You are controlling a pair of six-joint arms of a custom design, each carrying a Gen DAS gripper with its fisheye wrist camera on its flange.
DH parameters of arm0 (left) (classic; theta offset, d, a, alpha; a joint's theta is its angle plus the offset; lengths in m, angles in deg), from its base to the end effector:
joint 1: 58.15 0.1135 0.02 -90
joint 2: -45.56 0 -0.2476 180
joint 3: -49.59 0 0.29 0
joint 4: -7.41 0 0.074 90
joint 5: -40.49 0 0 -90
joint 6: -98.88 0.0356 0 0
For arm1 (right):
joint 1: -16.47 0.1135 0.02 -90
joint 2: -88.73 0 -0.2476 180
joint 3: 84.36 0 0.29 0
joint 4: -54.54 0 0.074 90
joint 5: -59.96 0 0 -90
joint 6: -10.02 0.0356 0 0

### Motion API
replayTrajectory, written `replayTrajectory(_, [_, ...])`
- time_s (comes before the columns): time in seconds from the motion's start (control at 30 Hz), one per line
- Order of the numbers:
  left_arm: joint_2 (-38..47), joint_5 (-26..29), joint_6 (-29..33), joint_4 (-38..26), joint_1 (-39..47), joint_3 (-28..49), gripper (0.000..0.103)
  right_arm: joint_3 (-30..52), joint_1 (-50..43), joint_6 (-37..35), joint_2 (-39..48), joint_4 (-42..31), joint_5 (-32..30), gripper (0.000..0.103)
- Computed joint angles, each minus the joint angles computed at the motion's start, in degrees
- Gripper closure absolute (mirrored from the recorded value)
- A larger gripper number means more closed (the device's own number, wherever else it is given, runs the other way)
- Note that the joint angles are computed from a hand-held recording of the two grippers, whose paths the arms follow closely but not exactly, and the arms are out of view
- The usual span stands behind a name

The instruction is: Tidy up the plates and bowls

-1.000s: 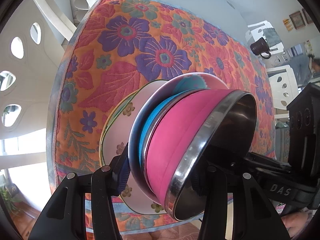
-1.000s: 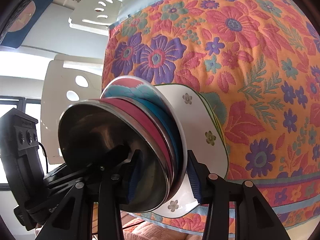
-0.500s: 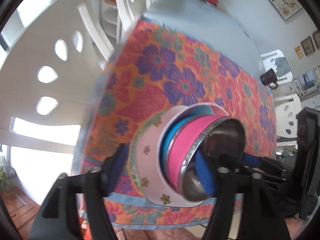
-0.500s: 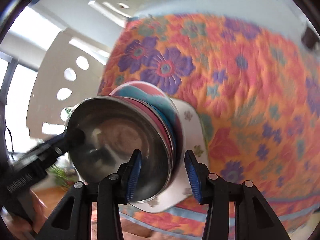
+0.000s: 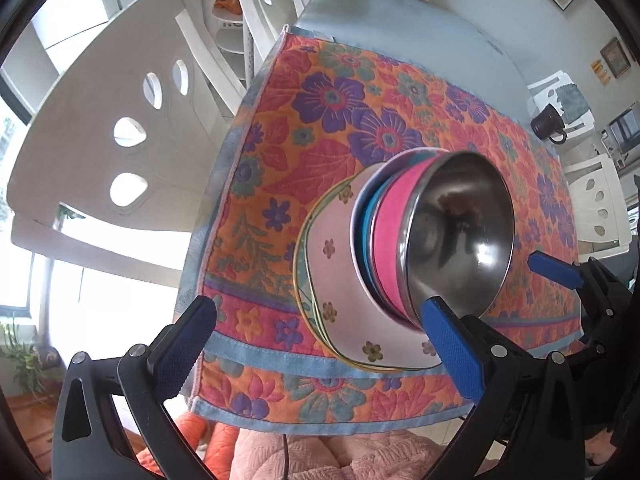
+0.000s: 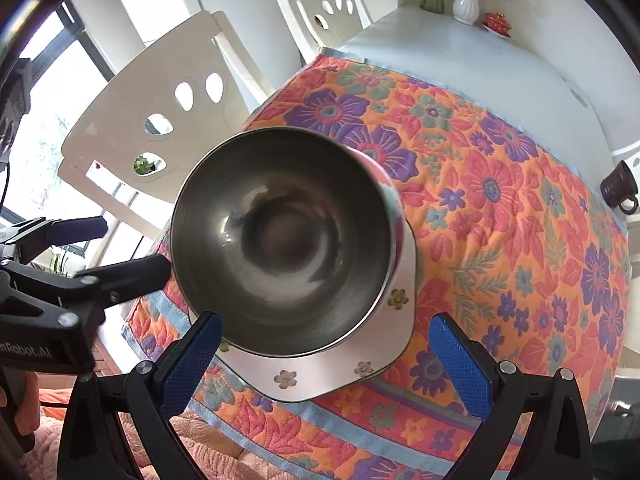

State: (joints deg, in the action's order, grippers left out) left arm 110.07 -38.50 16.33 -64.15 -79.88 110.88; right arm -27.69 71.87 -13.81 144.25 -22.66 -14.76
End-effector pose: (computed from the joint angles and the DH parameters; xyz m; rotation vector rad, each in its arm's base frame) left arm 0.2126 -0.0921 0.2156 0.7626 2.7823 -0.3238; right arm 0.1190 0.1559 0.2183 0.3073 2.7726 0.1152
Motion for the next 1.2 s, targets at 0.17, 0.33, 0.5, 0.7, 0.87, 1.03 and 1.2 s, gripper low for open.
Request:
replayTrajectory(0.17, [-1.6, -0.1, -0.5, 2.2, -0.8, -2.6, 0.001, -0.3, 1.6, 0.7, 2.1, 1.2, 1.7, 0.0])
replayTrajectory(0.33, [-3.0, -0.1, -0.4, 3.3, -1.3, -3.4, 0.001, -1.2, 2.1, 1.0, 1.8, 2.9, 2.2, 0.0])
replayTrajectory(0.5, [-3.0, -0.1, -0.2, 3.3, -1.3, -3.6, 0.001, -0.9, 2.8, 2.0, 2.4, 2.7, 3.4, 0.0])
replayTrajectory(0.7, [-3.1, -0.3, 0.2, 3.3, -1.4, -3.5, 0.001, -1.0, 2.5, 1.9, 2.1, 2.7, 3.3, 0.0])
replayTrajectory(0.87, [-3.1, -0.2, 0.3, 3.2, -1.4, -3.4, 0.001, -0.7, 2.7, 2.0, 2.6, 2.6, 3.4, 0.0])
replayTrajectory(1.03, [-2.6, -0.7, 0.2, 3.0, -2.0, -3.3, 0.001, -0.5, 2.8, 2.2, 2.8, 2.7, 3.4, 0.0])
replayTrajectory(1.2, [-2.6, -1.2, 0.3, 2.7, -2.4, -3.3, 0.001, -0.7, 2.7, 2.5, 2.5, 2.5, 3.2, 0.0])
